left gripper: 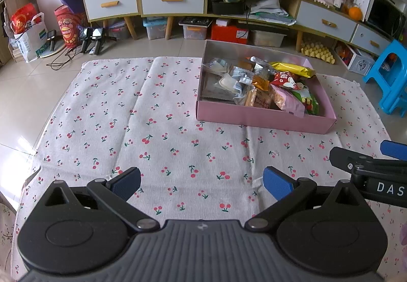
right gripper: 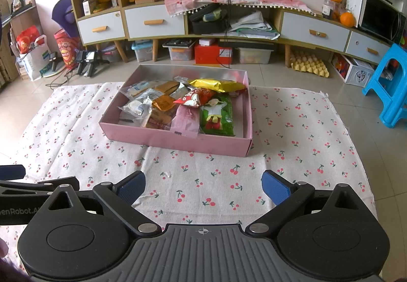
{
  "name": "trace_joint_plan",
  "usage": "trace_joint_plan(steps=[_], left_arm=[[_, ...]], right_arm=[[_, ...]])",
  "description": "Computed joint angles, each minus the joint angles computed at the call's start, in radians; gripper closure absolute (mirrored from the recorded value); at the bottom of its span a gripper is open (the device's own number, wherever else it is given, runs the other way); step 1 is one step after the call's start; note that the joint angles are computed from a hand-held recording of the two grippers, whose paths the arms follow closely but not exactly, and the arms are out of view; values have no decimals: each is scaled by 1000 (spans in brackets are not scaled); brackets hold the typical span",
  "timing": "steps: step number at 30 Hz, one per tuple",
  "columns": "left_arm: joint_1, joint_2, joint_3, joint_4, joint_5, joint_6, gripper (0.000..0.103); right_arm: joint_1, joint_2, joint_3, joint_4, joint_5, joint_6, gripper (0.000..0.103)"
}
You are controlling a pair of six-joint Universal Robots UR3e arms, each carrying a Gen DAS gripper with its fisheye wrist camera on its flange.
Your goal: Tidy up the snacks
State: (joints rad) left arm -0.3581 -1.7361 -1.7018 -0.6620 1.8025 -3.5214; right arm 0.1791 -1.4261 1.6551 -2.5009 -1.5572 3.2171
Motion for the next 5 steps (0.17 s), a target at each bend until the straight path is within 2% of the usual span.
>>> trace_joint_plan(steps=[5], left_arm=[[-6,-8,11,-10,6,2,1]], right_arm=[[1,0,-1,4,-1,0,4]])
